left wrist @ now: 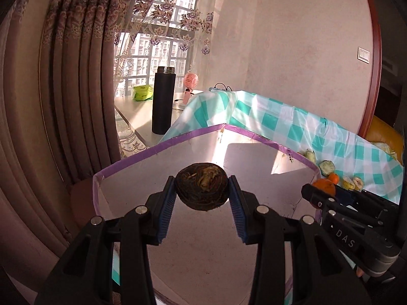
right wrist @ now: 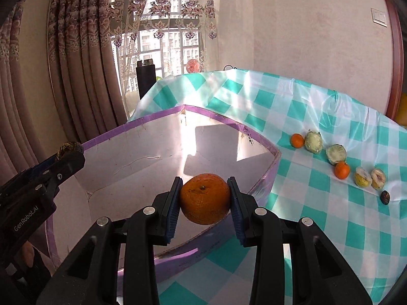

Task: Organize fruits
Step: 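Carry the dark fruit with the left gripper over the purple-rimmed box while the right carries the orange, then open the left gripper to drop the dark fruit in the box while the right releases the orange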

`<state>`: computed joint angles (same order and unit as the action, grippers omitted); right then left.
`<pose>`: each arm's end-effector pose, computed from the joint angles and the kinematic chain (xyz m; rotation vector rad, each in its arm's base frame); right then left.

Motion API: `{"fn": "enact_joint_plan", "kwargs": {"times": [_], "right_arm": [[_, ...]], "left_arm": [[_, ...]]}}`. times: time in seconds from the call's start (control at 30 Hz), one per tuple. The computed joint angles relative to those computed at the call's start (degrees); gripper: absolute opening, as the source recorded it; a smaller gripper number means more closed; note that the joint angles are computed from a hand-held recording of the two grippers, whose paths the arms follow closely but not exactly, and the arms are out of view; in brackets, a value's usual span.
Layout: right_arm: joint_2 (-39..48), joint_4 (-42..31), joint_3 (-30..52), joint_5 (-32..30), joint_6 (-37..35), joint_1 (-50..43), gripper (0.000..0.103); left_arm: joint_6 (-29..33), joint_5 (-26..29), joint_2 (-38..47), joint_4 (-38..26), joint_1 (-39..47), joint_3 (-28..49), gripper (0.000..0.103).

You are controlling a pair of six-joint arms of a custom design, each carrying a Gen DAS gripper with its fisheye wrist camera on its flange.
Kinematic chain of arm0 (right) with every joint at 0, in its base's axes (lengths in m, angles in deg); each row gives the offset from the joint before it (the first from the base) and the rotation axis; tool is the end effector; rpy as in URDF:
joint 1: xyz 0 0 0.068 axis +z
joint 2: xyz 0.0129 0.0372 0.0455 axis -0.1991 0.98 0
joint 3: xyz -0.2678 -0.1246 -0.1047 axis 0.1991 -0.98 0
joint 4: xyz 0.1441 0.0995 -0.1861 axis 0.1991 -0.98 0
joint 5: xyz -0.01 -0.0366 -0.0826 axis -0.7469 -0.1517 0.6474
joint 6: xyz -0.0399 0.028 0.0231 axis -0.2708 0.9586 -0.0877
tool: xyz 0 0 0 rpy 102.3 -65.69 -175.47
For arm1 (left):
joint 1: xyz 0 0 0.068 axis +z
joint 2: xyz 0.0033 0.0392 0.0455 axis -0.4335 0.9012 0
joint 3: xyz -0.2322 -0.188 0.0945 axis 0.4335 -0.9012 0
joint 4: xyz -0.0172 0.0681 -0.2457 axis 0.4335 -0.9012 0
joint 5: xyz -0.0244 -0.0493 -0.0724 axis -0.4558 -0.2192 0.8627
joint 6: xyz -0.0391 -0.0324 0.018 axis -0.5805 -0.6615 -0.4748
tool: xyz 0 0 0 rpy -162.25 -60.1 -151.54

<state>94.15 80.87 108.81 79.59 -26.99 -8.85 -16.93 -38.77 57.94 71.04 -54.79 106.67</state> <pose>0.2289 0.0129 0.2057 -0.1133 2.1753 0.0853 0.2093 -0.1034 0.2050 -0.0027 2.0664 -0.1711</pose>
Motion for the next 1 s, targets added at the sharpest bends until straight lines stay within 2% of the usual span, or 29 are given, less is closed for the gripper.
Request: {"fn": "enact_joint_plan", "kwargs": {"times": [0.17,0.3,0.47,0.53,0.63,0.73,0.8,0.93,1.0], "right_arm": [[10.1,-9.16,10.69,7.72,-0.22,6.77,0.036],[18.01,-16.71,17.29,13.93,-1.34,10.92,0.036],[22.36,-18.96,18.57,16.0,-2.66,12.05,0.036],[22.71,-19.83,19.04,17.5,-2.96,12.45,0.036],[23.21,-21.84,20.05,16.94,-3.3,12.45,0.036],[22.89,-20.96,19.69,16.66,-2.62,11.68,0.042],[22.56,-20.45,19.43,15.67,-2.2,11.23,0.044],[21.56,-18.42,18.26,16.32,-2.08,11.77,0.051],[21.02,-16.94,17.41,16.39,-1.75,11.78,0.052]], "left_arm": [[4.24,6.12,4.46,-7.63,5.45,5.25,0.042],[7.37,4.51,9.91,-16.69,5.28,11.75,0.043],[7.93,3.93,16.06,-23.57,6.29,17.01,0.048],[8.17,3.65,17.93,-24.77,6.2,17.86,0.049],[9.37,2.89,18.73,-25.18,5.05,17.94,0.059],[8.27,2.98,18.28,-25.56,5.36,17.99,0.065],[7.11,3.77,18.33,-27.46,6.09,19.0,0.074],[7.32,4.93,18.0,-25.92,6.78,18.1,0.076],[6.95,4.82,17.98,-25.49,6.87,17.95,0.077]]}}
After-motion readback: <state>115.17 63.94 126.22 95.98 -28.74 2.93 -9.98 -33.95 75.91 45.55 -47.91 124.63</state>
